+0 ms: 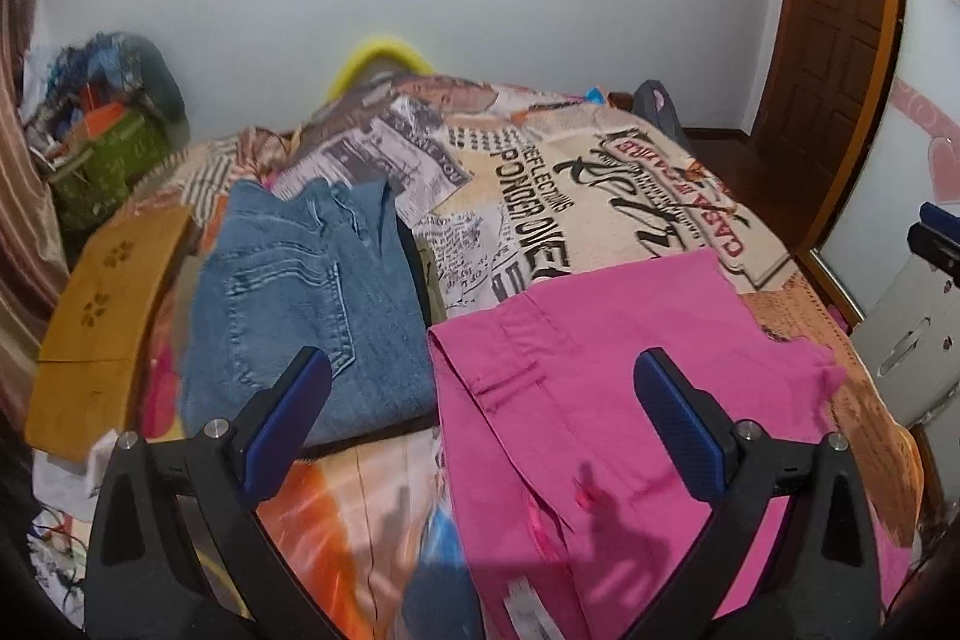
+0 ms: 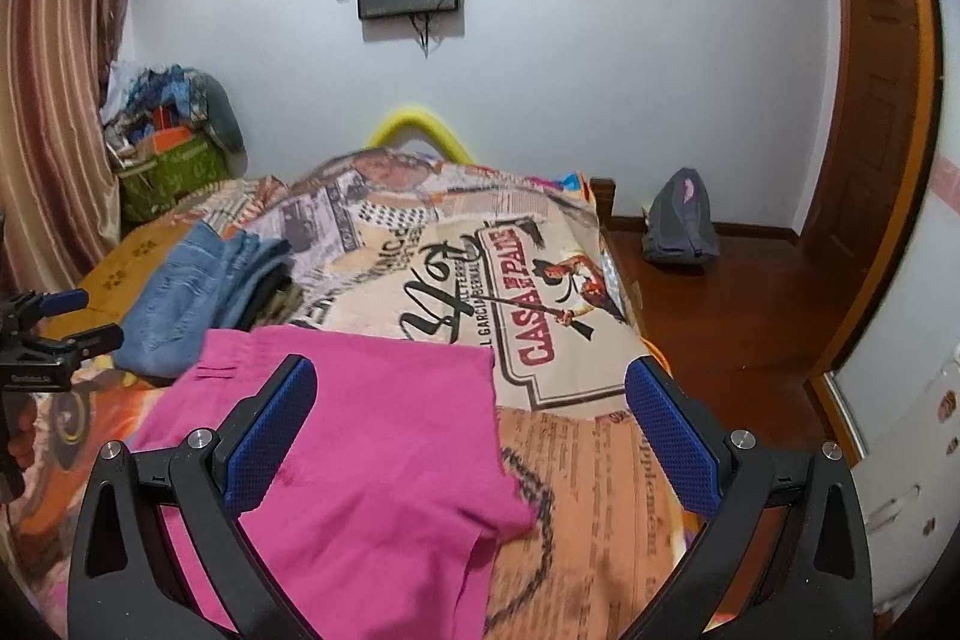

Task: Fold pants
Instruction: 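Move both grippers down to the waistband edge of the pink pants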

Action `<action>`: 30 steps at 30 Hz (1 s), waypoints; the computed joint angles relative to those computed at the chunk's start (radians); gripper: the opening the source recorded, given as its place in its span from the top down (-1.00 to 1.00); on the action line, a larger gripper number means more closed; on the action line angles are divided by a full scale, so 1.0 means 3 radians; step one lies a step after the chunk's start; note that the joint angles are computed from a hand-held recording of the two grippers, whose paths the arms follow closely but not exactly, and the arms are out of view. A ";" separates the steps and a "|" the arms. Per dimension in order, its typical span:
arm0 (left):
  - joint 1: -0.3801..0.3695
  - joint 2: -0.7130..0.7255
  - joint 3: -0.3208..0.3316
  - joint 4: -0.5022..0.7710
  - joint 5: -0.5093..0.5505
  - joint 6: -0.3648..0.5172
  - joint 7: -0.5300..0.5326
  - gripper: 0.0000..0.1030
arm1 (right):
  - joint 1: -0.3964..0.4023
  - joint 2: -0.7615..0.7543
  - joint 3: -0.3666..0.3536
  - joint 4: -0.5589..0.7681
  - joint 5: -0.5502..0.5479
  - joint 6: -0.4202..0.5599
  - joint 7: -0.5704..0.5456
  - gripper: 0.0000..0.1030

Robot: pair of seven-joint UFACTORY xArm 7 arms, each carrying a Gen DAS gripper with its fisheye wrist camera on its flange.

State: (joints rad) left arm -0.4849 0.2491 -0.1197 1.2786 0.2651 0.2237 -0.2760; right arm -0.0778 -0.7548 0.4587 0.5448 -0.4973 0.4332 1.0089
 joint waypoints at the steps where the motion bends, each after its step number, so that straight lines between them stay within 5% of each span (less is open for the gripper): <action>1: 0.0005 0.0103 0.0009 0.0105 -0.0006 0.0041 0.0004 -0.98 | -0.0056 0.0122 -0.0008 0.0022 -0.0041 -0.0072 -0.0029 -0.99; 5: 0.0148 0.0553 -0.0131 0.0603 -0.0318 0.0344 0.0305 -0.65 | -0.0156 0.0530 -0.0124 0.0102 -0.0142 -0.0284 -0.0170 -0.96; 8: 0.0272 0.0830 -0.0263 0.0895 -0.0625 0.0494 0.0588 -0.50 | -0.0093 0.0869 -0.0318 0.0177 -0.0110 -0.0403 -0.0361 -0.75; 13: 0.0237 0.1203 -0.0226 0.1359 -0.0804 0.0789 0.0855 -0.12 | 0.0021 0.1365 -0.0580 0.0369 -0.0082 -0.0491 -0.0669 -0.64; 26: 0.0220 0.1652 -0.0246 0.1885 -0.1036 0.1088 0.1177 0.00 | 0.0469 0.2383 -0.1175 0.0946 0.0194 -0.0388 -0.1407 -0.58; 30: 0.0238 0.1769 -0.0287 0.2039 -0.1167 0.1218 0.1273 0.17 | 0.0581 0.2511 -0.1268 0.0977 0.0703 -0.0451 -0.1822 -0.15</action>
